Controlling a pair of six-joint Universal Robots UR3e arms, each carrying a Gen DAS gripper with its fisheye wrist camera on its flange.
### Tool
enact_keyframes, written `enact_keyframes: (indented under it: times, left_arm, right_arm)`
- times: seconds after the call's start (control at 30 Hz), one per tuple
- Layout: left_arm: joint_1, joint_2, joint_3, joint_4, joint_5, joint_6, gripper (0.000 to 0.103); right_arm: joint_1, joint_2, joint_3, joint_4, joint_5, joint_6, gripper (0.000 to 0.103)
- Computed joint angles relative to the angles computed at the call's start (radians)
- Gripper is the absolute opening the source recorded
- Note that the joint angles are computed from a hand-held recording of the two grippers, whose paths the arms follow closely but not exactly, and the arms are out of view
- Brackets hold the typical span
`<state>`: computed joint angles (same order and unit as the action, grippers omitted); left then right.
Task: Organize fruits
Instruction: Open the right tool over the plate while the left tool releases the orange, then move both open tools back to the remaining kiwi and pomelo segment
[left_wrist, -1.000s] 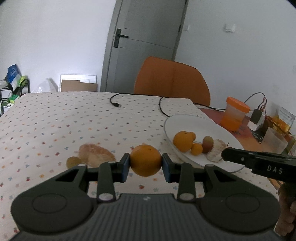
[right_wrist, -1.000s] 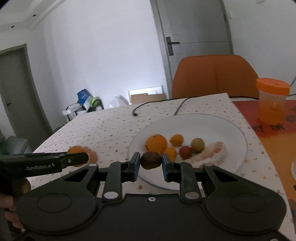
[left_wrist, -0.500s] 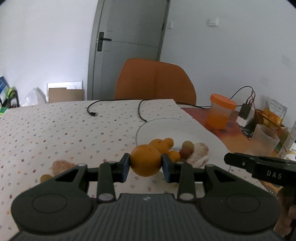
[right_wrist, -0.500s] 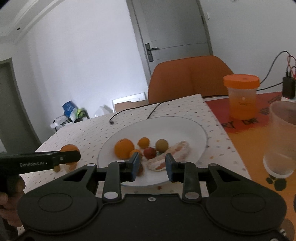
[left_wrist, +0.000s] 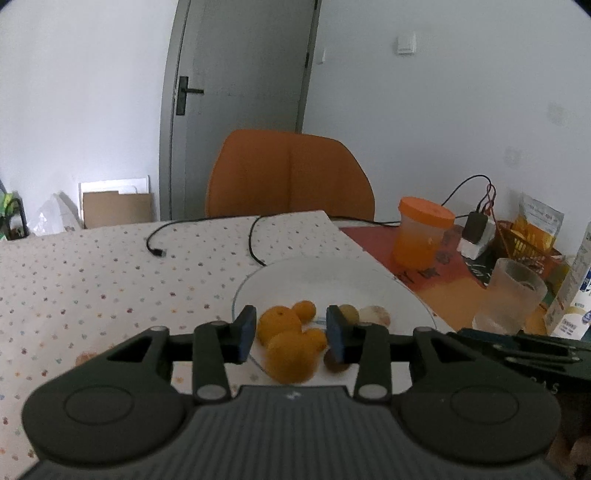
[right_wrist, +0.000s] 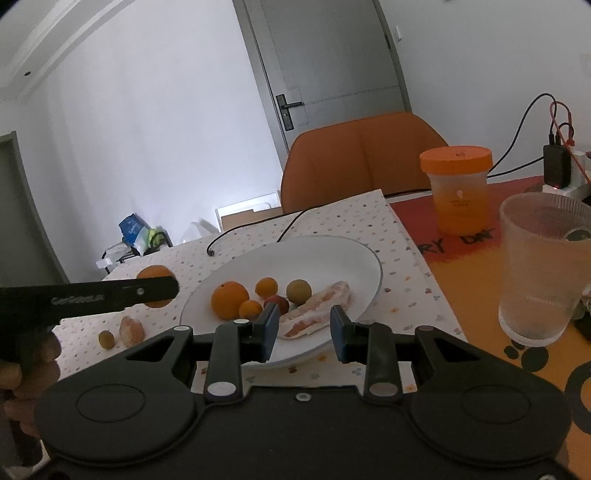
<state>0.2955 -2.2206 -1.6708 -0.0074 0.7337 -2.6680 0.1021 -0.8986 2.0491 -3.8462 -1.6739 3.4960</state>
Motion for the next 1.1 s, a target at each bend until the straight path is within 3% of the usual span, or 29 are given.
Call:
enact_keyframes:
  times: [0.17, 0.3, 0.67, 0.97, 1.1]
  left_arm:
    - [0.024, 0.005, -0.008, 0.007, 0.021, -0.018, 0.048]
    - [0.055, 0.014, -0.025, 0.014, 0.032, -0.018, 0.059]
    - [0.123, 0.053, -0.064, 0.042, 0.126, -0.036, 0.086]
    - [0.191, 0.083, -0.091, 0.039, 0.134, -0.016, 0.092]
    - [0.216, 0.084, -0.104, 0.061, 0.137, -0.019, 0.094]
  right_arm:
    - [-0.005, -0.004, 0.013, -0.012, 0.006, 0.000, 0.032]
    - [0.010, 0.003, -0.004, -0.002, -0.018, 0.018, 0.045]
    - [0.068, 0.057, -0.112, 0.047, -0.013, 0.042, 0.055]
    - [0.114, 0.090, -0.170, 0.041, -0.026, 0.071, 0.085]
    - [0.131, 0.099, -0.201, 0.059, -0.042, 0.079, 0.092]
